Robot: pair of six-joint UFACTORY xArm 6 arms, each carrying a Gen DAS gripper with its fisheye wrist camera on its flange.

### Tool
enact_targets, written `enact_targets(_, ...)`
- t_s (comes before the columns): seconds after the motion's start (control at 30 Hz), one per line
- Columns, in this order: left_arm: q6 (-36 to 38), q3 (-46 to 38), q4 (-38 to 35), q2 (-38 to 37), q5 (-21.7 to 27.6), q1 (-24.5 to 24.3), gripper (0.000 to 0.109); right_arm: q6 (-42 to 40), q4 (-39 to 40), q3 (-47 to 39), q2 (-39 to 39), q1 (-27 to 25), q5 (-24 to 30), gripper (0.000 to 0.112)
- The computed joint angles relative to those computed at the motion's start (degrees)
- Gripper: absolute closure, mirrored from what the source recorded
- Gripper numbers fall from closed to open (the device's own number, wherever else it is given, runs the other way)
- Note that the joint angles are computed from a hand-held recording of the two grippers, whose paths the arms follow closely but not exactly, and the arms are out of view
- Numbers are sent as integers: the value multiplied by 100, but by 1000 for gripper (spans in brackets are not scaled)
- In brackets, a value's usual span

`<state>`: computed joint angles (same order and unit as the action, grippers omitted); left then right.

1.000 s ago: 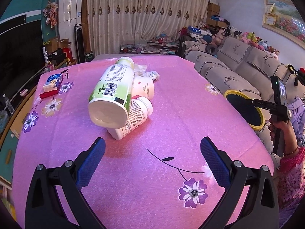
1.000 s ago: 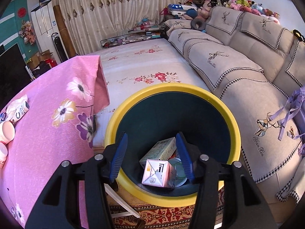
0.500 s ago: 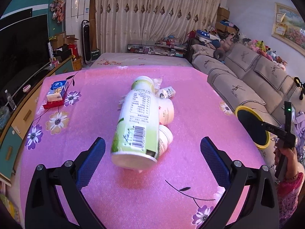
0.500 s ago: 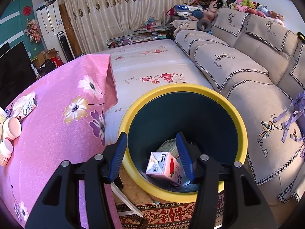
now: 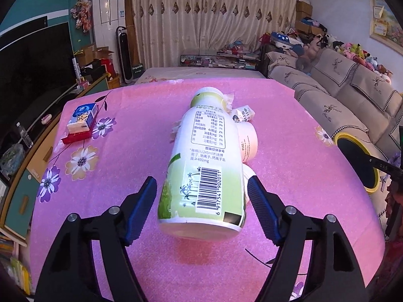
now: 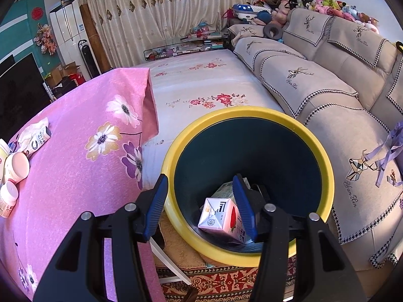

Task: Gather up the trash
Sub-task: 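Grasp the large white-and-green juice bottle with the left gripper, then carry the juice bottle into the yellow bin and open the left gripper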

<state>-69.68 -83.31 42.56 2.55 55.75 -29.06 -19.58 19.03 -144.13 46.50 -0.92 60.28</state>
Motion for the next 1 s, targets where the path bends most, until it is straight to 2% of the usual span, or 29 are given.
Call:
enact_targets(0.27,-93,122,410,-102,72,-99,54,-46,52,73,-54,13,-8,61)
enact_targets(0.53,-224,194,778,-318,-34,-125,56,-66,114,65,-76,-7,-9,61)
enact_targets(1.0,-127,-723,1557,-87,263,-272,57,-67,217,-78,5,-68,72,61)
